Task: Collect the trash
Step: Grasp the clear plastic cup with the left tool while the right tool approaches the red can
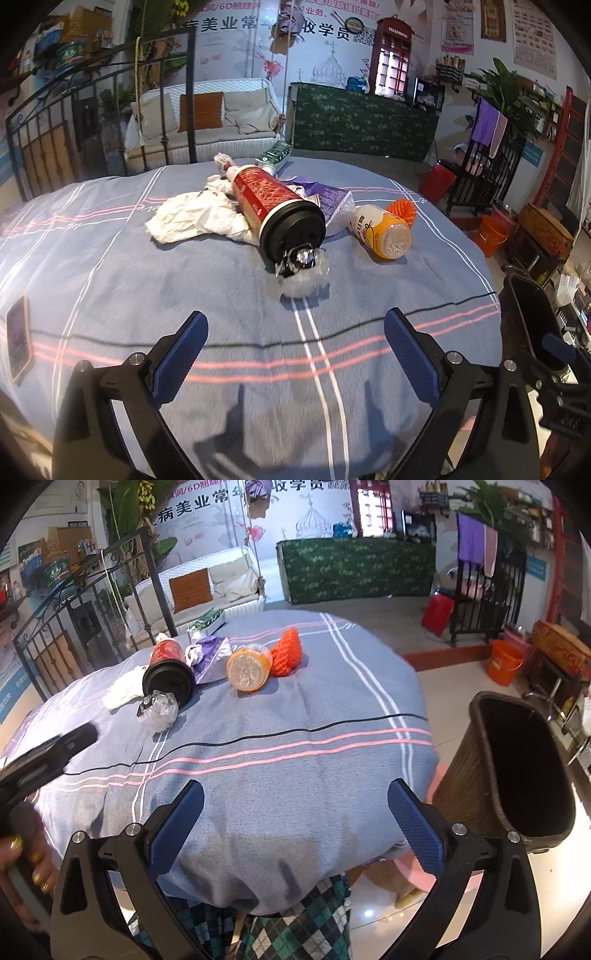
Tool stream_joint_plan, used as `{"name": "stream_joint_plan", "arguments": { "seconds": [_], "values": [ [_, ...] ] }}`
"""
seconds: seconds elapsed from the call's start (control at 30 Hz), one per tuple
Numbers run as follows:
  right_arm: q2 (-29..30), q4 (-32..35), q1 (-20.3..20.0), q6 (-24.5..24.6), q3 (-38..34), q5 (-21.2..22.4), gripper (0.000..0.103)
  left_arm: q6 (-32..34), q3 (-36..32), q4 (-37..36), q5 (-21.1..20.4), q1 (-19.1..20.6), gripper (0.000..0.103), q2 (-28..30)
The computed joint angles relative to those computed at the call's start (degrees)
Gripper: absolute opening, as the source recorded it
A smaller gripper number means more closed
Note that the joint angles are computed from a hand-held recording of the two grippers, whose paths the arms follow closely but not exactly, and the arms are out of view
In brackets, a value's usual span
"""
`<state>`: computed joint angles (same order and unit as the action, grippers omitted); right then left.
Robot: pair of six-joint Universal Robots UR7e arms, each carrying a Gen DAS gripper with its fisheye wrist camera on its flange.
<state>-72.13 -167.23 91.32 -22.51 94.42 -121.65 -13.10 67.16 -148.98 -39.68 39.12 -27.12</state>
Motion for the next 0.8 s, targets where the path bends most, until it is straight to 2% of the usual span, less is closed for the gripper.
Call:
{"name": "stream_joint_plan", "arguments": {
  "seconds": [0.2,0.4,0.5,0.63,0.8],
  "values": [
    [1.41,4.12,-0.82,2.81,-2.76,0.77,0.098,-0.55,-11.94,10.86,-3.19,2.87,0.088,5.33],
    [3.32,6.19,-0.89,1.62,-5.02,-0.78,0.098,-2.90,-23.16,20.38,-3.86,4.68,0.087,10.98],
    [4.15,6.85,-0.95,1.58,-6.00,-1.25,0.098,-5.32,-27.16,24.47,-5.43,5.47,0.078,12.79],
    [4.87,7.74,-0.97,1.89,-6.86,-1.48,0.098,-8.50,-29.18,27.01,-7.50,6.23,0.057,13.44],
    [5.74,8.82,-0.87,1.31,-7.74,-1.92,0.098,-8.66,-23.54,21.27,-7.86,5.92,0.047,10.85]
  ]
}}
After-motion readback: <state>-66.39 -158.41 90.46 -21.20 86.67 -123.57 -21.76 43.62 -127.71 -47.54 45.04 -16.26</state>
